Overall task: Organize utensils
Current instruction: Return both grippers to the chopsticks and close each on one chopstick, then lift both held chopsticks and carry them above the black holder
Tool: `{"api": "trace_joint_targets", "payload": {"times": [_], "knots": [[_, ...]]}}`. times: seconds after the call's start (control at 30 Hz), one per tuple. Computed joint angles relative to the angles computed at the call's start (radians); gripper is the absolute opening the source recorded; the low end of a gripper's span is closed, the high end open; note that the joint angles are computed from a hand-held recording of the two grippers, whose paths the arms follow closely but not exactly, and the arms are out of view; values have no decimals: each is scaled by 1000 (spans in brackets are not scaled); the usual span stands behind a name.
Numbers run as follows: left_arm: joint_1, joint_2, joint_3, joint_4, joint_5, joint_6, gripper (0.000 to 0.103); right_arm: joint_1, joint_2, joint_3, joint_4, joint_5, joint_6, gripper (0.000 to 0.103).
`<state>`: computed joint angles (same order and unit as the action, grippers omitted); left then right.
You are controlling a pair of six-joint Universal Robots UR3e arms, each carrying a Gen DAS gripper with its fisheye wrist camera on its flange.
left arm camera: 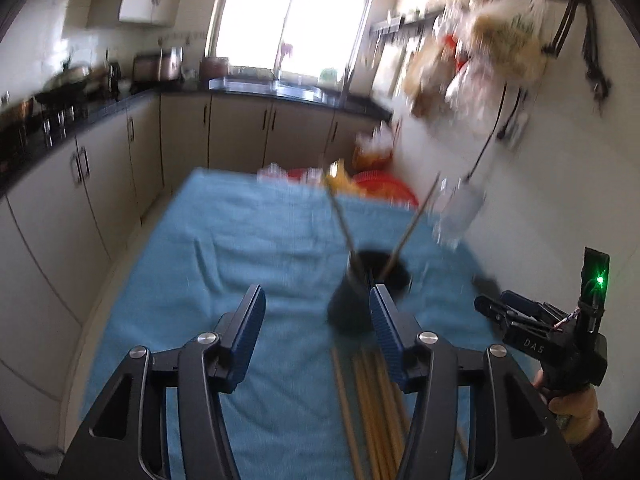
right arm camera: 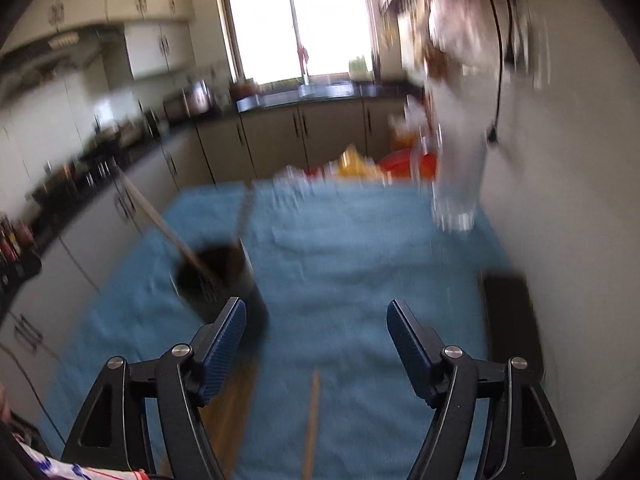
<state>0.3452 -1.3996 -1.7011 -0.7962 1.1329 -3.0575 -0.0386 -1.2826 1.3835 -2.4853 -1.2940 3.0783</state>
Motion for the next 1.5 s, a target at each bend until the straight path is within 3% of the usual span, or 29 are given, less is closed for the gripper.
{"api": "trace_joint_targets", "payload": {"times": [0.13,0.3,0.4,0.53,0.63,0.7,0.9,1.17,1.23,1.27,1.33,1.5], "knots": [[-65,-57,-81,12,56,25,53,-27,-12,130,43,17,-62,76],[-166,-197,-57,18,131,37,34,-12,7,165,62,2,-113,56],[-209,-269,-33,34,177,38,31,2,36,140,86,-12,-129,48],[-243,-352,24,37,214,29,30,25,83,116,83,-48,-131,47],[-265,-407,66,30,241,37,21,40,108,102,63,-75,-132,47],[-272,-431,87,21,247,42,16,60,129,80,58,-99,-129,46],[-299,-495,159,18,264,34,16,87,171,14,76,-140,-129,33],[-307,-524,174,57,260,19,16,107,233,-92,121,-154,-105,24],[-307,-529,172,69,253,31,15,109,247,-112,126,-147,-95,19],[-307,-530,171,73,255,38,6,110,256,-121,124,-145,-92,15],[-310,-531,167,82,259,44,6,113,266,-130,117,-147,-89,7],[-296,-494,133,111,256,34,5,100,255,-113,107,-122,-74,6]]}}
